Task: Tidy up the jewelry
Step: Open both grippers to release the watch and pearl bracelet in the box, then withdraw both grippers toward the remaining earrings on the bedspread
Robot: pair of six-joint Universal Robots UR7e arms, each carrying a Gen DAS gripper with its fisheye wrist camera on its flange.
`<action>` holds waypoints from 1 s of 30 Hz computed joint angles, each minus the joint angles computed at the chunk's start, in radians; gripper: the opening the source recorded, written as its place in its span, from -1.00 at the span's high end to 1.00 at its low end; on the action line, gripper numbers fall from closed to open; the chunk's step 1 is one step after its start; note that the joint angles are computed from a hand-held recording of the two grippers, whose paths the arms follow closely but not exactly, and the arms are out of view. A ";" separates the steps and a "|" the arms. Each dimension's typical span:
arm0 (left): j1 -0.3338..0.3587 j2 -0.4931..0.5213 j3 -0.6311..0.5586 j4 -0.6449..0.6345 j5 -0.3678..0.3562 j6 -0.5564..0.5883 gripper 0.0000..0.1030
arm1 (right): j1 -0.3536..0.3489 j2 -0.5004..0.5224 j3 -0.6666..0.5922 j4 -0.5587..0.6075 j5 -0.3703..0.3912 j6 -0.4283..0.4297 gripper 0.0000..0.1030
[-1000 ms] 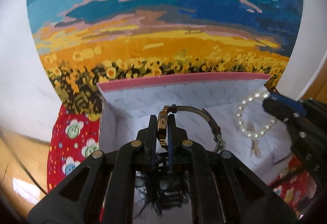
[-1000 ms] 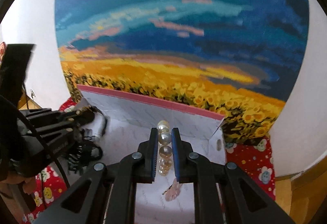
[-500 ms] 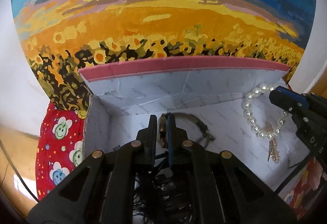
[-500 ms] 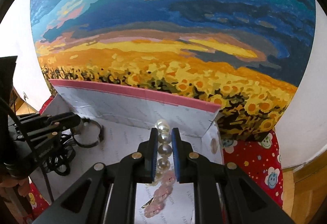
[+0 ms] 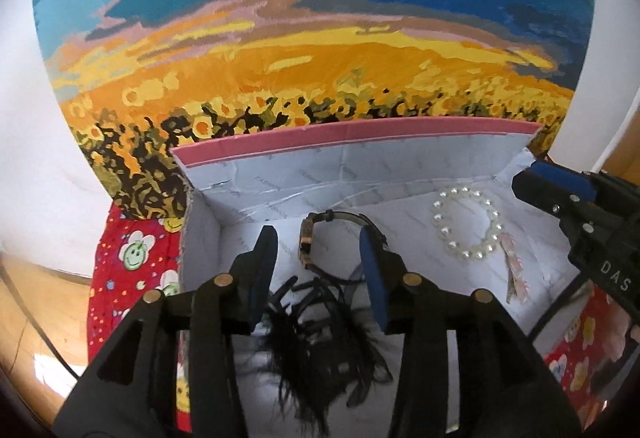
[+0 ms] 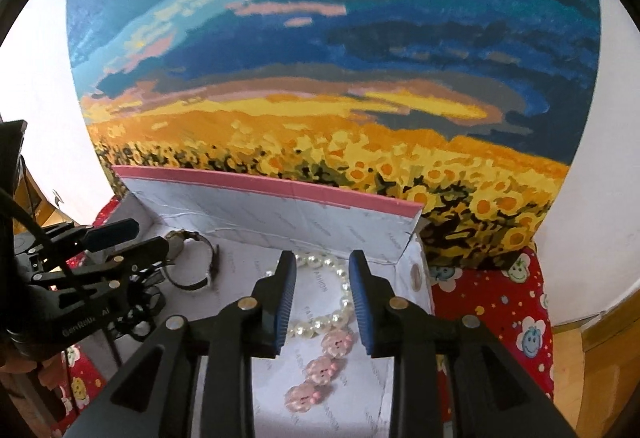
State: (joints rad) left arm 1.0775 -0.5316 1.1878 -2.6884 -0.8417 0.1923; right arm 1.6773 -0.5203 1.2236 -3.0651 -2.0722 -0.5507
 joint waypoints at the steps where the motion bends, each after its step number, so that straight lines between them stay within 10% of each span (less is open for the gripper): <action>1: -0.004 -0.010 0.012 -0.001 0.001 -0.003 0.30 | 0.003 -0.010 0.015 -0.008 0.003 0.001 0.40; 30: -0.140 -0.375 0.548 -0.136 0.057 -0.143 0.28 | 0.135 -0.317 0.527 -0.192 0.024 0.112 0.32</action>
